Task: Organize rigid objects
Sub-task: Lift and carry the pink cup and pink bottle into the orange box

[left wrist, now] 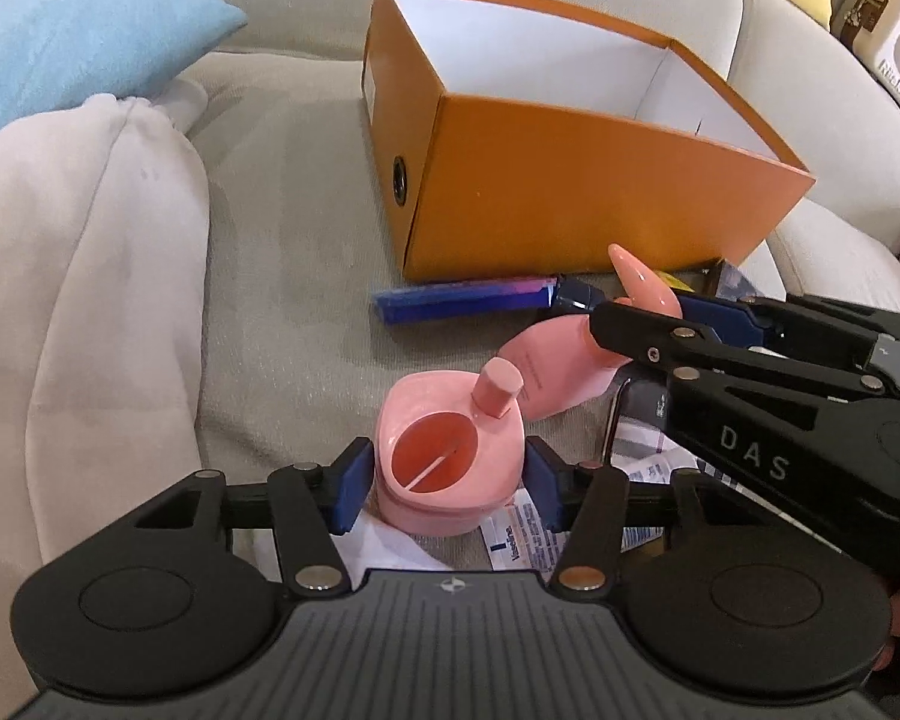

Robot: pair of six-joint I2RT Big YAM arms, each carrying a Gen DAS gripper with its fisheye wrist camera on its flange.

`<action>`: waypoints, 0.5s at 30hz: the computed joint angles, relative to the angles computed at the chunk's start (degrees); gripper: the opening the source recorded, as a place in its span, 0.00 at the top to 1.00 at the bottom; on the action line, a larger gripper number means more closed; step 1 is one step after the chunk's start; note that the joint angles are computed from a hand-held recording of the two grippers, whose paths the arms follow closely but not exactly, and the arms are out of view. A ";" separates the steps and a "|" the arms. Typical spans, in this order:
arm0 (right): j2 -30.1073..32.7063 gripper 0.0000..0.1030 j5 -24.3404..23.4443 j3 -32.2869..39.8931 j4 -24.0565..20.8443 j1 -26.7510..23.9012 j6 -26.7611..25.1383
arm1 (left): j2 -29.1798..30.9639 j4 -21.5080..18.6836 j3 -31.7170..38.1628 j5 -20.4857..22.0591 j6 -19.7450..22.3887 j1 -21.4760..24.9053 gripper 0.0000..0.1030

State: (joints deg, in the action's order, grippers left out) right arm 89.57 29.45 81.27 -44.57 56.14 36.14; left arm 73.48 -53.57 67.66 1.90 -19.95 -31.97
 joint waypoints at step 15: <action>-7.41 0.75 2.68 1.65 0.74 -1.38 -0.30 | 0.86 1.26 14.74 2.94 4.17 2.13 0.41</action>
